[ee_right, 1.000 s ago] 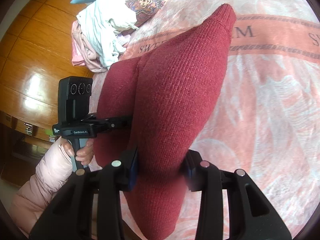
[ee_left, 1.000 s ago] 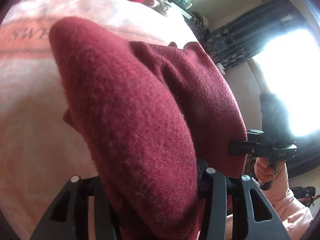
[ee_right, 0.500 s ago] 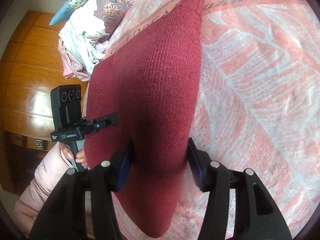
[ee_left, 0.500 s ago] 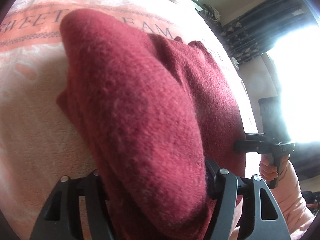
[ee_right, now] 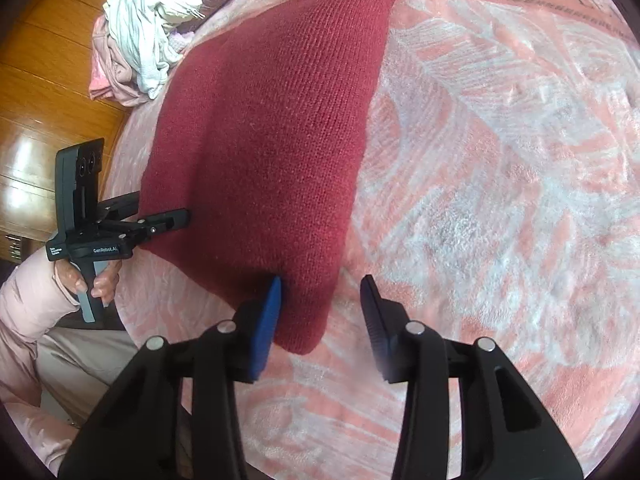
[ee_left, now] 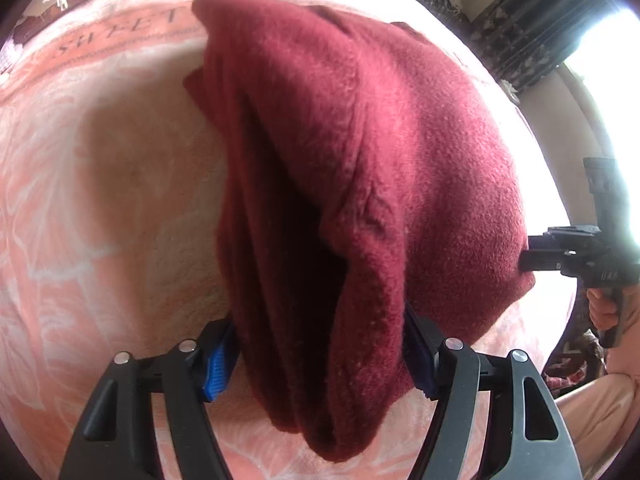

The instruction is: Fold small clothes

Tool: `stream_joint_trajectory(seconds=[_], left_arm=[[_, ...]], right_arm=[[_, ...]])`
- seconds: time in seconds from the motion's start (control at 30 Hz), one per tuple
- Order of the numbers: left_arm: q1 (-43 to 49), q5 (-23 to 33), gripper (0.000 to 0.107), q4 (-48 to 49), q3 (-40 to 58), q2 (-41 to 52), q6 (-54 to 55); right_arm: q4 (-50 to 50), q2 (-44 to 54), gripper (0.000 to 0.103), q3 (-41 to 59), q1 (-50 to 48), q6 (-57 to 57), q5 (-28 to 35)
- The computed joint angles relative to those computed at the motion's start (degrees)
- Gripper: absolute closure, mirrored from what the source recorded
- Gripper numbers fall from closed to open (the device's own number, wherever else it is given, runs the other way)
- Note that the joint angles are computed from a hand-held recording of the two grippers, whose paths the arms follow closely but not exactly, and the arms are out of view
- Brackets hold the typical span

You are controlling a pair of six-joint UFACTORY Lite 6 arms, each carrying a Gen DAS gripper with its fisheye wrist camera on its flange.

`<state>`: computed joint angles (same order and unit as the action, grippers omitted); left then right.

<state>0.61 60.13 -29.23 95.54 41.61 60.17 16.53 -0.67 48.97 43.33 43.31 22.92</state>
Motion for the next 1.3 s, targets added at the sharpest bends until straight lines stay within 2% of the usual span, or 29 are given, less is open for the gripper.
stream_joint_trajectory(seconds=[0.17, 0.37, 0.4, 0.47, 0.53, 0.6, 0.67, 0.77, 0.93, 1.07, 1.17, 1.3], left_arm=[[0.97, -3.85, 0.036, -1.17, -4.19, -2.00, 3.10], [2.33, -7.09, 0.036, -1.64, -10.84, -7.14, 3.57], [2.37, -7.61, 0.036, -1.35, -12.04, -8.72, 2.41], [2.61, -8.73, 0.037, -0.96, -16.24, -13.90, -0.93], [3.02, -10.08, 0.038, 0.78, -19.84, -19.25, -4.01], [3.72, -10.72, 0.035, 2.37, -23.02, -24.53, -5.85], [3.89, -11.38, 0.026, 3.77, -26.09, -30.03, -7.91], [4.66, -10.78, 0.021, 4.88, -28.92, -37.35, -9.16], [8.99, -9.07, 0.017, 4.50, -31.67, -45.14, -5.97], [7.24, -8.88, 0.017, 5.58, -30.84, -45.55, -9.70], [7.98, -9.74, 0.016, 6.47, -31.40, -46.81, -10.04], [11.31, -8.17, 0.015, 5.15, -29.93, -46.55, -10.24]], right_arm=[[0.17, 3.57, 0.065, 0.57, -0.04, 1.48, -0.60], [-11.83, 4.39, 0.062, 4.24, 3.07, 16.88, 2.37], [-13.83, 3.75, 0.061, 5.24, 3.79, 19.97, 4.25], [-22.15, 2.37, 0.058, 8.74, 6.79, 30.03, 12.00], [-27.98, 2.19, 0.048, 13.17, 10.33, 38.46, 20.19], [-31.68, 2.25, 0.037, 17.20, 13.63, 45.15, 27.45], [-34.07, 3.48, 0.035, 21.42, 17.10, 50.23, 33.77], [-36.51, 7.37, 0.025, 28.54, 22.35, 55.51, 41.17], [-39.56, 15.17, 0.020, 39.49, 29.88, 61.94, 46.68], [-39.47, 20.38, 0.020, 47.20, 30.88, 60.91, 49.61], [-39.68, 23.22, 0.017, 51.92, 32.65, 60.33, 53.73], [-40.54, 26.41, 0.016, 56.76, 33.16, 59.63, 55.54]])
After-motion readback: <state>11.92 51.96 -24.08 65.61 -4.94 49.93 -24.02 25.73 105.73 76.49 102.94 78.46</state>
